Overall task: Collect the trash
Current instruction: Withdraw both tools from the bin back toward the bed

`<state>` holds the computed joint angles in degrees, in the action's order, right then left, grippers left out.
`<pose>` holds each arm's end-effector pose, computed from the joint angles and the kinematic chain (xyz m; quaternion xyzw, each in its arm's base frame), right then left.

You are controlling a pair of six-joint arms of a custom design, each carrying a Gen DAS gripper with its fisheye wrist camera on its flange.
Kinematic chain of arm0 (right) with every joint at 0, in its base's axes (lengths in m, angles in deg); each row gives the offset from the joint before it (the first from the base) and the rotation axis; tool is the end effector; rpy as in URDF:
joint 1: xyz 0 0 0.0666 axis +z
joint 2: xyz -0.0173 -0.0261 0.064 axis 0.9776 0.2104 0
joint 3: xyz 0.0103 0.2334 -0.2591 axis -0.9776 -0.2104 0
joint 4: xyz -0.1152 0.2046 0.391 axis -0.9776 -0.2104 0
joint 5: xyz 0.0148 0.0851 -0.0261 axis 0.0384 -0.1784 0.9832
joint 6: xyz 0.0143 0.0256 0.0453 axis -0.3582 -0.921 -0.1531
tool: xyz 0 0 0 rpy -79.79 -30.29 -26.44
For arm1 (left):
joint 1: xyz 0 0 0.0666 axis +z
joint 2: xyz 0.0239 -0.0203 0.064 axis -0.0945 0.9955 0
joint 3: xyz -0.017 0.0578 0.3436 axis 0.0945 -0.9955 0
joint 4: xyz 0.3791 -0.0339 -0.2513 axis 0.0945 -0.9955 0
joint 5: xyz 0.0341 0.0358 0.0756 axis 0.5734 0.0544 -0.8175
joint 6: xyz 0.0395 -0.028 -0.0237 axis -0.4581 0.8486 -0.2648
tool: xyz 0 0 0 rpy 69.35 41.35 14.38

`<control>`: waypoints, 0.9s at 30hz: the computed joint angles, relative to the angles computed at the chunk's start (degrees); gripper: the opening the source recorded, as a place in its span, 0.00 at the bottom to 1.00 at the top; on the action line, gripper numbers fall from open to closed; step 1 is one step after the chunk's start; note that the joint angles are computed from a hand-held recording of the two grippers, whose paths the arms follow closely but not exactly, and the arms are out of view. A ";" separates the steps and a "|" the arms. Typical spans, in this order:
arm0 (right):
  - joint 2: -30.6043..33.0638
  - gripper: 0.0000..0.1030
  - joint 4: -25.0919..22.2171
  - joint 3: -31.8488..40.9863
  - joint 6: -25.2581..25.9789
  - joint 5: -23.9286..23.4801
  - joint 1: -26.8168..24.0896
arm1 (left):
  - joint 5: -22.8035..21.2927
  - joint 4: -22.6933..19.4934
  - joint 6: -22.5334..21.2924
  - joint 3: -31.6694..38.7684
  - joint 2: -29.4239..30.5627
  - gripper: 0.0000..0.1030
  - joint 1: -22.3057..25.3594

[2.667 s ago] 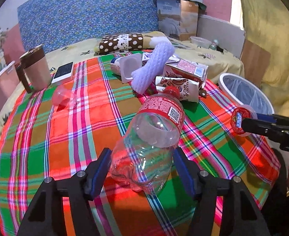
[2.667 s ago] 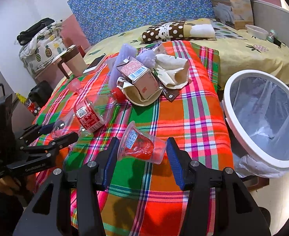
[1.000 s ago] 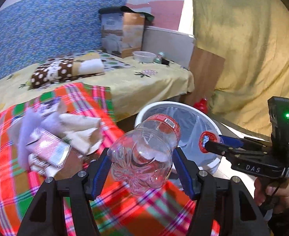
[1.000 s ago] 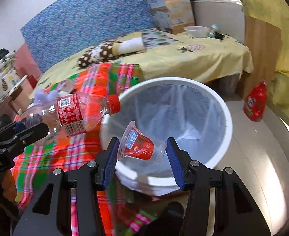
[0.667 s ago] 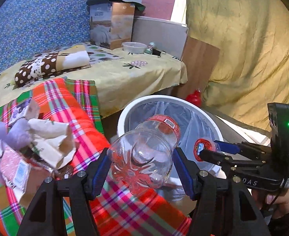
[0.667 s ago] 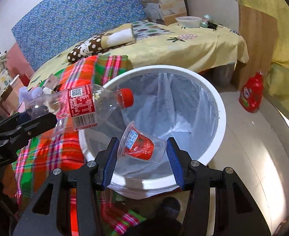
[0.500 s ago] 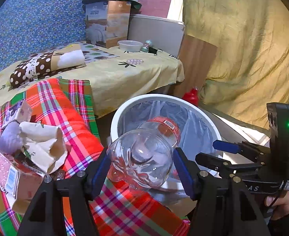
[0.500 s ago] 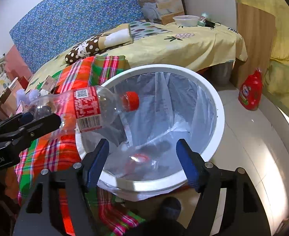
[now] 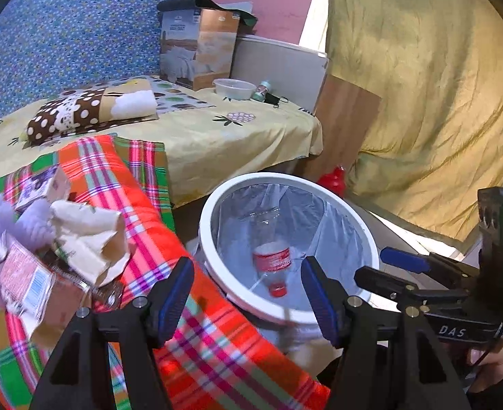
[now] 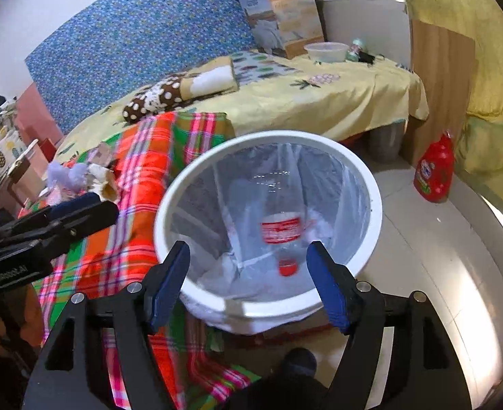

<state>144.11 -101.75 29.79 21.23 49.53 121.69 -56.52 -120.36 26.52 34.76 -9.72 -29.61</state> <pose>0.4227 0.3912 0.4376 -0.0392 0.9201 0.1203 0.3708 0.4347 -0.1999 0.4787 0.1200 0.8999 -0.1747 0.3810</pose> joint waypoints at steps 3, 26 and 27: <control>-0.61 0.70 1.74 -0.32 0.73 0.08 0.88 | -0.67 0.01 1.46 -1.99 -2.80 0.63 0.17; 1.13 0.70 5.86 1.60 7.76 -6.12 6.95 | -10.08 -6.69 10.01 -16.65 -25.96 0.62 4.66; 1.21 0.70 5.95 1.72 8.06 -5.98 7.24 | -10.27 -6.91 10.12 -16.90 -26.45 0.62 4.82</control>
